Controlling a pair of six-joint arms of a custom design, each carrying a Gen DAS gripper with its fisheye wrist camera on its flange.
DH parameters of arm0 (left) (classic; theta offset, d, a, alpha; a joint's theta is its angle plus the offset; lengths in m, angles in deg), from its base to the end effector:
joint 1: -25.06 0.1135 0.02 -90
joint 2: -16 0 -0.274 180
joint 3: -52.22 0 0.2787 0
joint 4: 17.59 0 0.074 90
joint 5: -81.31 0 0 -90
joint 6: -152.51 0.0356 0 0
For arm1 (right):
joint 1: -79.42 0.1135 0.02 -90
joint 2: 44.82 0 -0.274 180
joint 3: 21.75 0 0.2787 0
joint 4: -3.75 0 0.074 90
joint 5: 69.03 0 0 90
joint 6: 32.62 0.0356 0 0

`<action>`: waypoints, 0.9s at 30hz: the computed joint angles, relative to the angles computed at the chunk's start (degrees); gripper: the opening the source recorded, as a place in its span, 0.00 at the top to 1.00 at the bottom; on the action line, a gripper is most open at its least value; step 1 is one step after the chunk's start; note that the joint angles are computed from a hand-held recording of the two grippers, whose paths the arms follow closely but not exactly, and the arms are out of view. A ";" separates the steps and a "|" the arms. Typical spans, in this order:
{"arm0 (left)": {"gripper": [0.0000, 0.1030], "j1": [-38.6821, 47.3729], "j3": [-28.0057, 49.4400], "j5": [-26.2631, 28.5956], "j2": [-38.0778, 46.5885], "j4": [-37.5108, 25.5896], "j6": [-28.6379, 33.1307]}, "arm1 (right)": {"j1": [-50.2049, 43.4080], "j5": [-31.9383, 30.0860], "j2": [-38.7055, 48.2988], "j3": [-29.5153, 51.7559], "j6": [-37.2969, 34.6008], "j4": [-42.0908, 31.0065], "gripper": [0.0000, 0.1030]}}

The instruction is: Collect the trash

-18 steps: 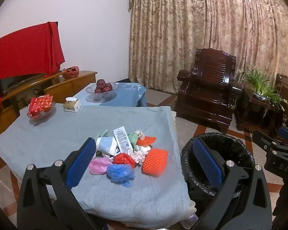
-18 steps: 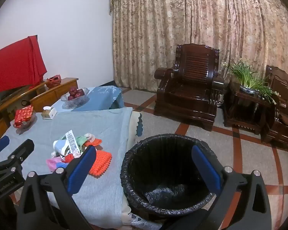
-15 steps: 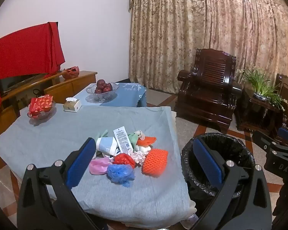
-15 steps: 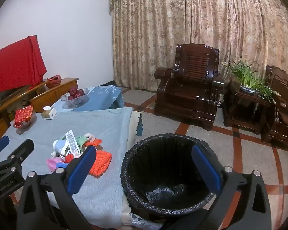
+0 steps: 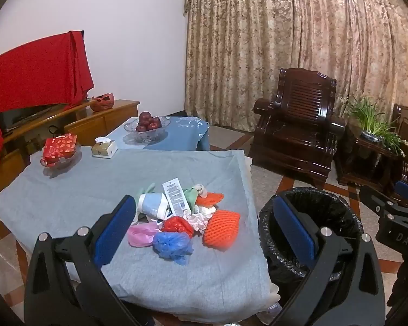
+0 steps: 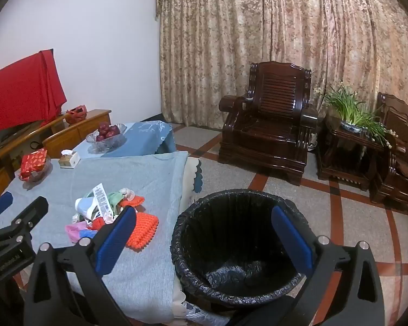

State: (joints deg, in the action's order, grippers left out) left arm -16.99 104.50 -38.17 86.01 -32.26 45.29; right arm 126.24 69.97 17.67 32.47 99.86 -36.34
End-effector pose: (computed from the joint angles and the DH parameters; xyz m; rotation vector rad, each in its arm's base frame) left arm 0.2200 -0.1748 0.2299 0.1501 2.0517 -0.0879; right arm 0.1797 0.1522 0.2437 0.2780 2.0667 -0.1171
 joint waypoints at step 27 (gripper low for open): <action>0.05 0.32 0.08 -0.07 0.27 0.35 0.34 | -0.26 -0.32 0.28 0.17 -0.16 -0.05 0.06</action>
